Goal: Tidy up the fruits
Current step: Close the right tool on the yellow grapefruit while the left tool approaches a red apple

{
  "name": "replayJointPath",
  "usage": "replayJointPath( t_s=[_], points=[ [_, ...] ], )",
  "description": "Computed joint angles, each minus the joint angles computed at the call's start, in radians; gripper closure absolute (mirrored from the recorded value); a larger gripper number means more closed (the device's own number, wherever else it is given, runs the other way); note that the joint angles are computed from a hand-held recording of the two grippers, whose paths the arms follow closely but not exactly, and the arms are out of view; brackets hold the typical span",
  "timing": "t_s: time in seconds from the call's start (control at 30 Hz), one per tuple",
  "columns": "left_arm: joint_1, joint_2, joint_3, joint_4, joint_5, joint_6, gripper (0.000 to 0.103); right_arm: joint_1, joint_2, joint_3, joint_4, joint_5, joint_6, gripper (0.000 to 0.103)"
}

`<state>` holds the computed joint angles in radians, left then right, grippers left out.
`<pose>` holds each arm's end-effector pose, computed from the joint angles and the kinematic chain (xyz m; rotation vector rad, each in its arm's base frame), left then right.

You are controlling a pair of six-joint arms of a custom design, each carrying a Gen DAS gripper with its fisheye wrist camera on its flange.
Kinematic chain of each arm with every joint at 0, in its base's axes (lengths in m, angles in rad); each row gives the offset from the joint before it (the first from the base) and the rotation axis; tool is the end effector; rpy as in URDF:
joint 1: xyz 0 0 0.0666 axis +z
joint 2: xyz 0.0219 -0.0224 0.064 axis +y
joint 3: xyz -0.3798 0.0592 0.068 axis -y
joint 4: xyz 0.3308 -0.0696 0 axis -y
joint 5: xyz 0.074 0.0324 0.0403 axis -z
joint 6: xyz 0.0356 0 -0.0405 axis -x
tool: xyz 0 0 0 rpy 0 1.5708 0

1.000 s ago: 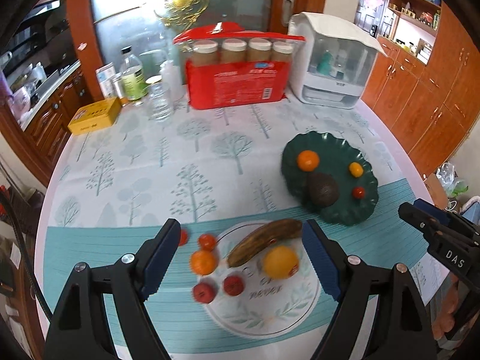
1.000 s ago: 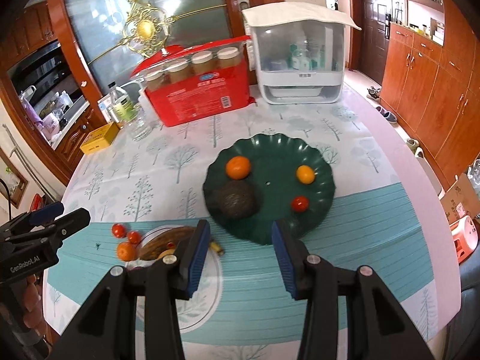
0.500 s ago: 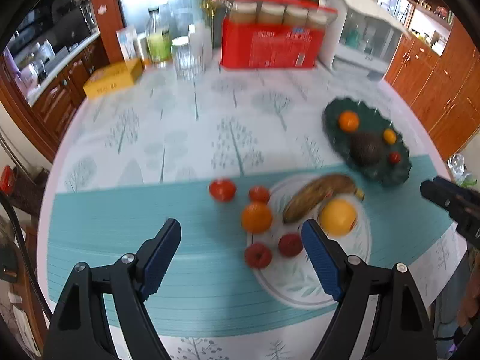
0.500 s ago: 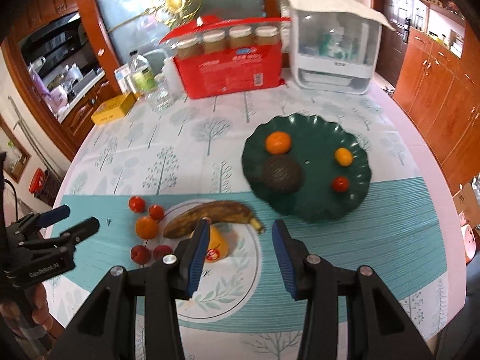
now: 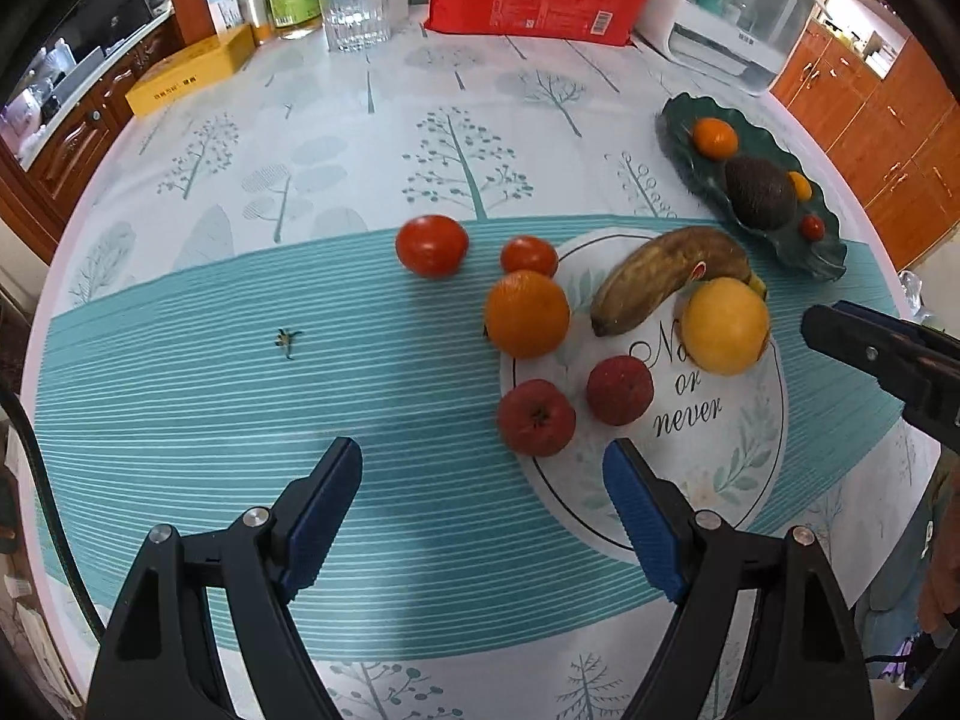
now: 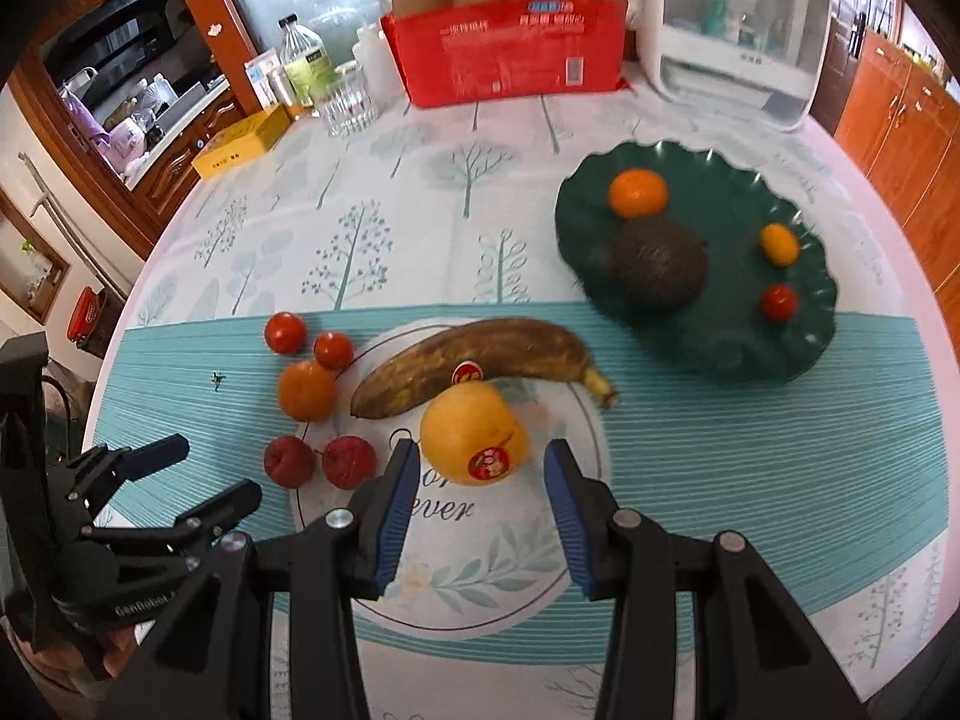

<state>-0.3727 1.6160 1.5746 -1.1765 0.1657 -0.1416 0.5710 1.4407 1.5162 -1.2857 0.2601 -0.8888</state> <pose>0.4401 -0.1788 0.3908 0.7512 2.6938 -0.2881 0.3484 0.2125 0.4395 0.4910 2.6572 0.0650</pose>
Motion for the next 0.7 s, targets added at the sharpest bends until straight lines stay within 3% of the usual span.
replayJointPath(
  t_s=[0.5,0.7],
  points=[
    [-0.022,0.034,-0.023,0.049,-0.007,0.002,0.023,-0.047,0.03,-0.049,0.065,-0.091,0.021,0.06],
    [-0.017,0.056,-0.006,0.031,0.013,-0.002,0.035,-0.056,0.054,-0.045,0.079,-0.108,0.037,0.056]
  ],
)
